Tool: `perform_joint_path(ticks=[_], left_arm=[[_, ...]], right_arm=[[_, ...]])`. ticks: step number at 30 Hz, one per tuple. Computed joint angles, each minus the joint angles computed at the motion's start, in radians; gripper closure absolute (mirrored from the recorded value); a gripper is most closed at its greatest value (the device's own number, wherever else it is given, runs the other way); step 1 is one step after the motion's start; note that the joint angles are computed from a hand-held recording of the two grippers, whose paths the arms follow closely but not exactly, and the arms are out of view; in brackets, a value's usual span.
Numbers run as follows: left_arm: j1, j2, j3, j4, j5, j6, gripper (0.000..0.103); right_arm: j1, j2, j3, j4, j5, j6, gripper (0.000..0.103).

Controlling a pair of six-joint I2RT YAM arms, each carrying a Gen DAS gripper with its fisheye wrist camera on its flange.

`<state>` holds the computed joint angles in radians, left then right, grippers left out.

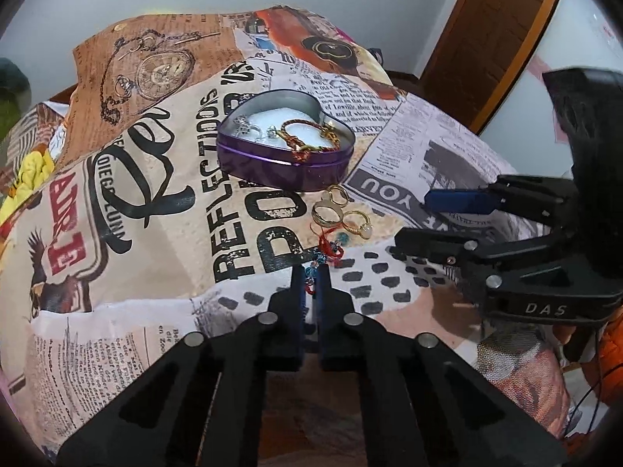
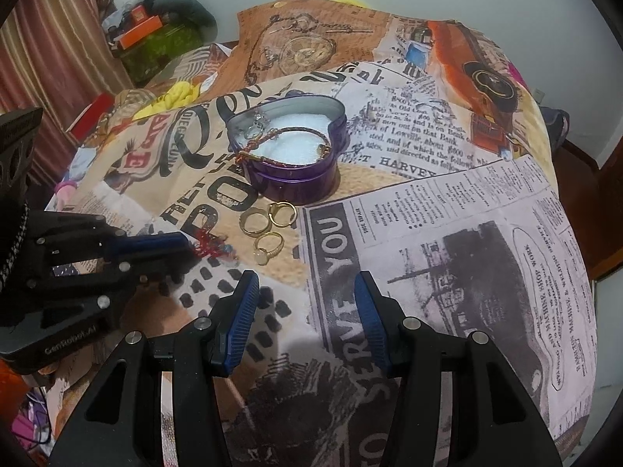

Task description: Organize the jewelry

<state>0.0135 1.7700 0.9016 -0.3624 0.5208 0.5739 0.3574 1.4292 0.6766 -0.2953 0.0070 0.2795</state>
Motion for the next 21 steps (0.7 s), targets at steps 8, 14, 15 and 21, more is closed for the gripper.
perform_joint_path(ticks=[8, 14, 15, 21], left_arm=[[0.034, -0.037, -0.001, 0.032, 0.033, -0.022, 0.101], [0.051, -0.072, 0.016, 0.033, 0.061, -0.033, 0.101], [0.052, -0.076, 0.017, 0.032, 0.064, -0.035, 0.101], [0.051, -0.088, 0.021, 0.031, 0.069, -0.044, 0.101]], right_arm=[[0.017, 0.051, 0.031, 0.020, -0.007, -0.024, 0.056], [0.042, 0.095, 0.063, 0.027, 0.013, -0.053, 0.068], [0.045, 0.107, 0.070, 0.028, 0.014, -0.059, 0.070], [0.057, 0.120, 0.076, 0.034, 0.022, -0.078, 0.092]])
